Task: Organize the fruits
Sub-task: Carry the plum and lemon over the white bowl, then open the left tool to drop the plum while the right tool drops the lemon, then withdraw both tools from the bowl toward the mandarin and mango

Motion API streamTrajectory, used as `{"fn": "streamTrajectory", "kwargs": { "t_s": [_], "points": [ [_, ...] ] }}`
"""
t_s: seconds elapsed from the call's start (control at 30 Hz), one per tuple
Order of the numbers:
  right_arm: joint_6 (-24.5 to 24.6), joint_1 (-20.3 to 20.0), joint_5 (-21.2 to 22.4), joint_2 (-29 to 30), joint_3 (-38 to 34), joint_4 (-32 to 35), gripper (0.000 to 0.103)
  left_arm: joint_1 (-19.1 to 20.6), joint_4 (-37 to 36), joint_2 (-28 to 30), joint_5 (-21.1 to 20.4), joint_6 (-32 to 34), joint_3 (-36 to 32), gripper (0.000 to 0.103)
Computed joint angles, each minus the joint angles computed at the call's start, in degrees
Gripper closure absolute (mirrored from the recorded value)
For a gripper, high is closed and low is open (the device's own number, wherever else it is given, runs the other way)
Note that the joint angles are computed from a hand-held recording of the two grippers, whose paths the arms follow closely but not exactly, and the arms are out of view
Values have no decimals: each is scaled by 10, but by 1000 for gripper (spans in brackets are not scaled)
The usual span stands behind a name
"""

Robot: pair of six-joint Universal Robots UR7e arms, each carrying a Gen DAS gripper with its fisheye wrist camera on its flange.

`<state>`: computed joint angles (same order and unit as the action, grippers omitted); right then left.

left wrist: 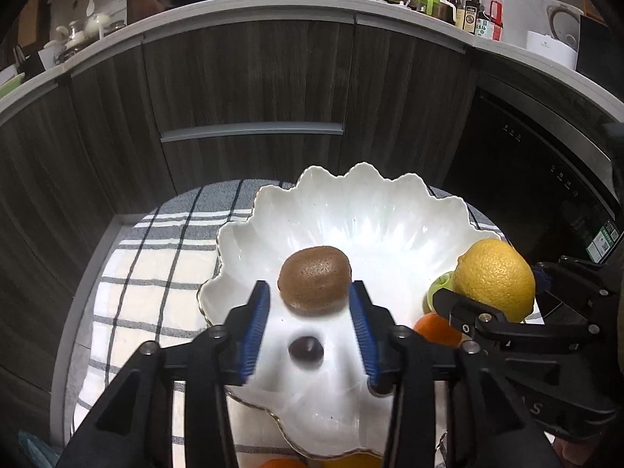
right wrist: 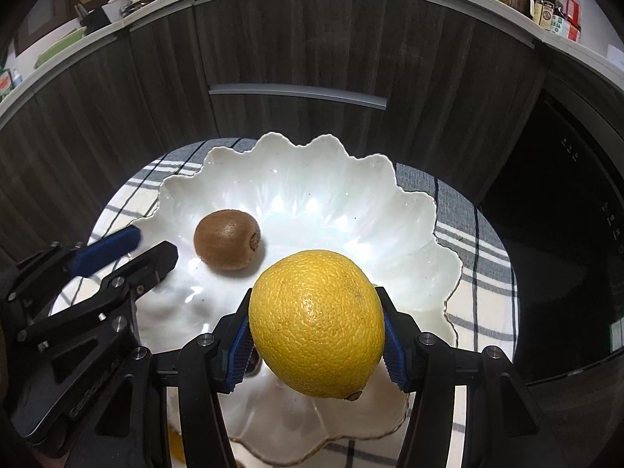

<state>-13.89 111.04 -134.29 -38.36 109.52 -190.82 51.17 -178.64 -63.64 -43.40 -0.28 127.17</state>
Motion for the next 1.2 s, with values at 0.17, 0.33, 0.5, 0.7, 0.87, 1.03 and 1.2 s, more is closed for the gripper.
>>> {"fn": "streamTrajectory", "kwargs": {
  "t_s": [0.17, 0.33, 0.5, 0.7, 0.87, 1.03, 1.2],
  "points": [
    [4, -7, -7, 2, -2, 1, 46, -1, -11, 2, 18, 3, 2, 37],
    [-36, 1, -34, 15, -2, -57, 33, -5, -17, 1, 39, -4, 8, 30],
    [-50, 10, -59, 18, -7, -90, 22, -13, -21, -6, 55, -12, 13, 19],
    [-43, 22, -69, 7, 4, -106, 21, -36, -44, -18, 75, -2, 26, 15],
    [-28, 37, -72, -7, 19, -114, 21, -57, -31, -46, 82, -15, 42, 14],
    [-19, 54, -78, -17, 34, -123, 21, -77, -11, -72, 95, -38, 64, 13],
    [-15, 69, -87, -24, 53, -142, 21, -97, 14, -95, 106, -68, 89, 13]
  ]
}}
